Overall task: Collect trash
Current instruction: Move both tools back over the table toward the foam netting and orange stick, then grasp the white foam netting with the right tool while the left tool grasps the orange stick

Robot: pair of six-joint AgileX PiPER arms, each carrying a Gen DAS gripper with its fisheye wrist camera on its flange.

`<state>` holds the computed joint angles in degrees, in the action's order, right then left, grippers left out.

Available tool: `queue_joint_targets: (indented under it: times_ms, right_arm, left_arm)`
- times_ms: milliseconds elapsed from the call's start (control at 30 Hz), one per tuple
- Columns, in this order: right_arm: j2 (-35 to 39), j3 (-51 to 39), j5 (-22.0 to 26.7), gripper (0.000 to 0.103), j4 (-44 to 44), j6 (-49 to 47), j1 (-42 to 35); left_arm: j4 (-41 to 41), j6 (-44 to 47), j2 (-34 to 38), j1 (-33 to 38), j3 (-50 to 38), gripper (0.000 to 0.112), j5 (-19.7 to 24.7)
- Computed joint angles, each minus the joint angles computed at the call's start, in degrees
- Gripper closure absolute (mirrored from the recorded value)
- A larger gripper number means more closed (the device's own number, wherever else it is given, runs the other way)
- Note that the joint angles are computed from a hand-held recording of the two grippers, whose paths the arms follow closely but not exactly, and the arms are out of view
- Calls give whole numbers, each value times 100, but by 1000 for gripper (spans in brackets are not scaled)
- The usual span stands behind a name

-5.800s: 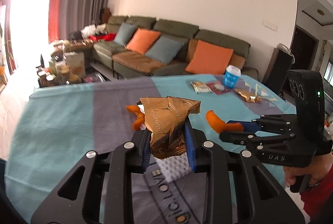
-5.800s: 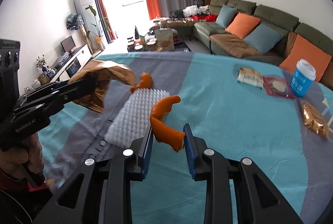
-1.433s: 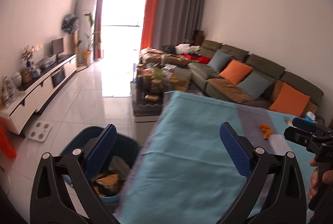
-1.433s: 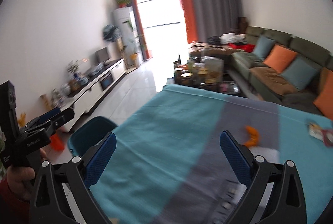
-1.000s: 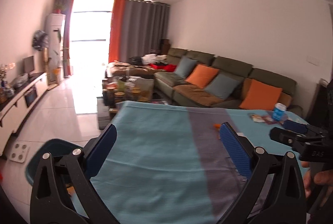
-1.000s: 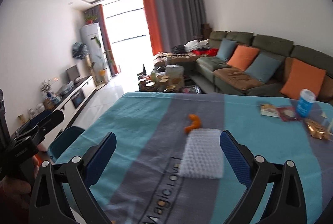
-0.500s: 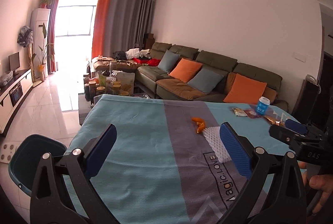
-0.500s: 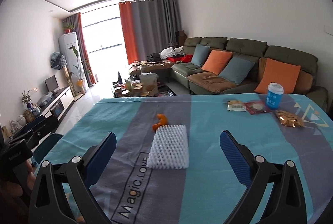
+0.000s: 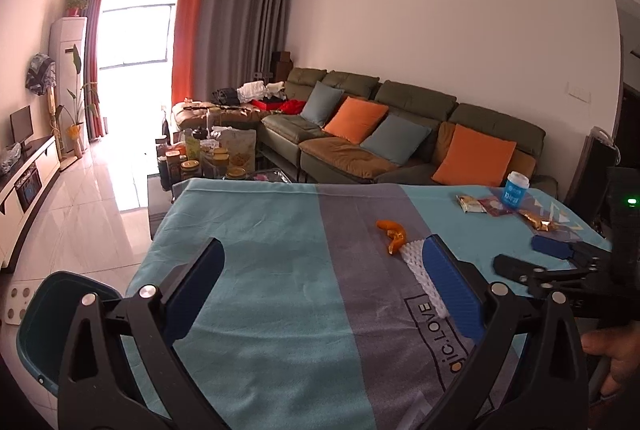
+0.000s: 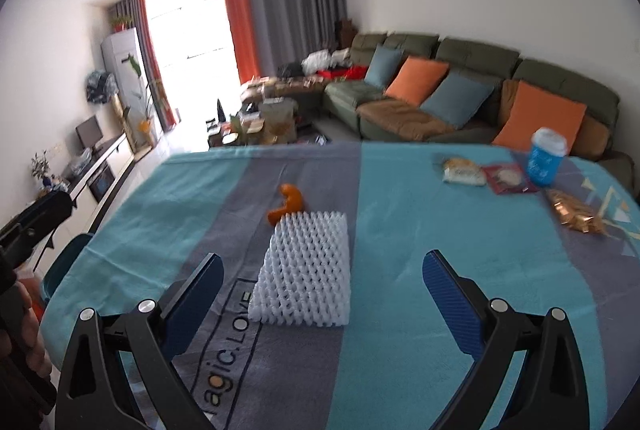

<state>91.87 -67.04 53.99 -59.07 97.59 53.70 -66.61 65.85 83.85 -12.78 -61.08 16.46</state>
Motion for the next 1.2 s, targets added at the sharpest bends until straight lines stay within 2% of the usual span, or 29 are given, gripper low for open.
queue_joint_targets:
  times_ms: [167, 367, 467, 533, 633, 667, 700, 767, 833, 867, 1033, 1200]
  right_arm:
    - [315, -236, -790, 7, 827, -961, -717]
    - [686, -501, -1282, 18, 1794, -2019, -1245]
    - [745, -493, -1533, 28, 2159, -2310, -1395]
    - [781, -511, -1629, 43, 2357, -2523, -1438]
    - [772, -444, -1838, 51, 2521, -2680, -1507]
    - [736, -383, -1930, 55, 2524, -2650, -1520]
    - [698, -337, -2007, 65, 2550, -2662, -1559]
    - [627, -231, -2179, 72, 2591, -2668, -1590]
    - [513, -97, -2299, 87, 2427, -2452, -1582]
    - [446, -31, -2331, 91, 2373, -2381, -1584]
    - [40, 448, -2503, 92, 1962, -1773, -1580]
    - [-519, 1016, -2414, 92, 980, -496, -1458]
  left_arm:
    - [293, -265, 326, -115, -284, 15, -48]
    - [706, -683, 681, -221, -619, 15, -55]
    - [956, -911, 938, -262, -894, 15, 9]
    - [1198, -1150, 1088, -356, -1069, 15, -11]
    - [1699, -1620, 1358, -472, -1434, 15, 79]
    - [1785, -1700, 1488, -502, -1610, 15, 169]
    - [1952, -1862, 1571, -555, -1724, 15, 183]
    - [2353, -2231, 1842, -658, -2107, 15, 331]
    - [2763, -2651, 2086, -765, -2452, 15, 440]
    - [2957, -2843, 2207, -822, -2624, 15, 478]
    - [3948, -3934, 2980, -1091, -3767, 15, 1009]
    - [4609, -4667, 3891, -1312, -5129, 15, 1848]
